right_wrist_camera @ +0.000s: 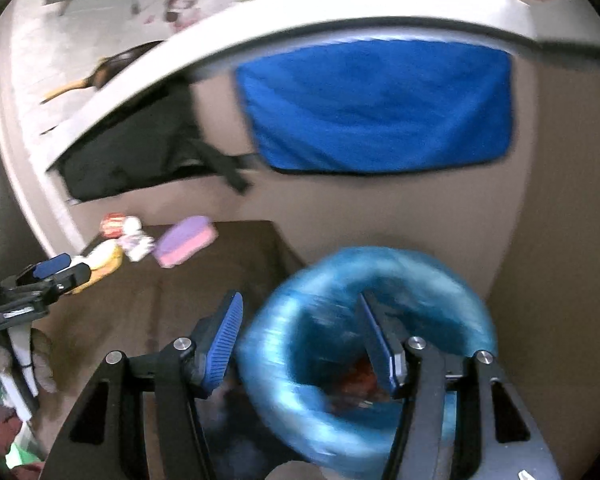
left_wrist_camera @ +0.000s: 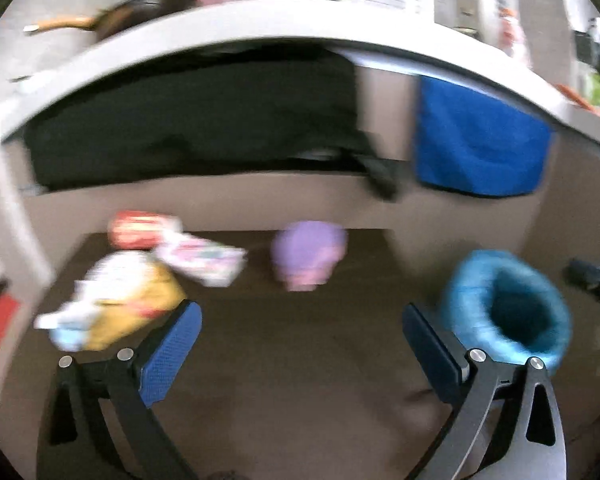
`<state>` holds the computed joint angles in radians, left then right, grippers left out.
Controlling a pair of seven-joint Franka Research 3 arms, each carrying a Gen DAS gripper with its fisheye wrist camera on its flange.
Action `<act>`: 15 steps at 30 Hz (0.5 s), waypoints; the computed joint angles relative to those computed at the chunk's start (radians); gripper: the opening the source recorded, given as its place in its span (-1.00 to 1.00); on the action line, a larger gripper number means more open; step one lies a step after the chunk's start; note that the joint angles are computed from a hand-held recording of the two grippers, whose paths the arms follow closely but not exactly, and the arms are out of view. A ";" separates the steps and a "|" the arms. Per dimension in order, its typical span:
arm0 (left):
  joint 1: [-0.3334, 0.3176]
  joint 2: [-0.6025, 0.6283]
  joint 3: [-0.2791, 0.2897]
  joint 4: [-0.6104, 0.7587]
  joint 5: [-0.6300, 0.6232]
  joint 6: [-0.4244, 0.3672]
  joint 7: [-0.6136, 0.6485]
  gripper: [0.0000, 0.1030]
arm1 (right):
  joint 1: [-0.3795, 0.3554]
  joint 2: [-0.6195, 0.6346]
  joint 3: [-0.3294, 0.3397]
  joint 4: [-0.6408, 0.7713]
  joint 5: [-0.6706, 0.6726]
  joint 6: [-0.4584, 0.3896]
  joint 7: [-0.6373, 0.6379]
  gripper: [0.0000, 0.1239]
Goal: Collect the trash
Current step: 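Grasp the white tissue and blue mask bundle with the left gripper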
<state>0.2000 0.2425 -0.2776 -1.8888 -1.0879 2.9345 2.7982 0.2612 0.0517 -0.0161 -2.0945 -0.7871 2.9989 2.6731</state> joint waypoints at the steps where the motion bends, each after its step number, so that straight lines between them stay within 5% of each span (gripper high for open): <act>1: 0.011 0.018 0.028 0.016 0.028 -0.002 -0.032 0.94 | 0.005 0.018 0.012 0.023 0.031 0.003 -0.033 -0.05; 5: 0.092 0.098 0.084 0.098 0.121 -0.074 -0.190 0.94 | 0.048 0.112 0.045 0.141 0.184 -0.011 -0.199 -0.04; 11: 0.212 0.252 0.060 0.234 0.188 -0.022 -0.172 0.93 | 0.110 0.281 0.088 0.374 0.345 -0.134 -0.420 -0.04; 15: 0.250 0.342 0.050 0.324 0.310 -0.070 -0.176 0.88 | 0.157 0.391 0.094 0.536 0.422 -0.223 -0.530 -0.04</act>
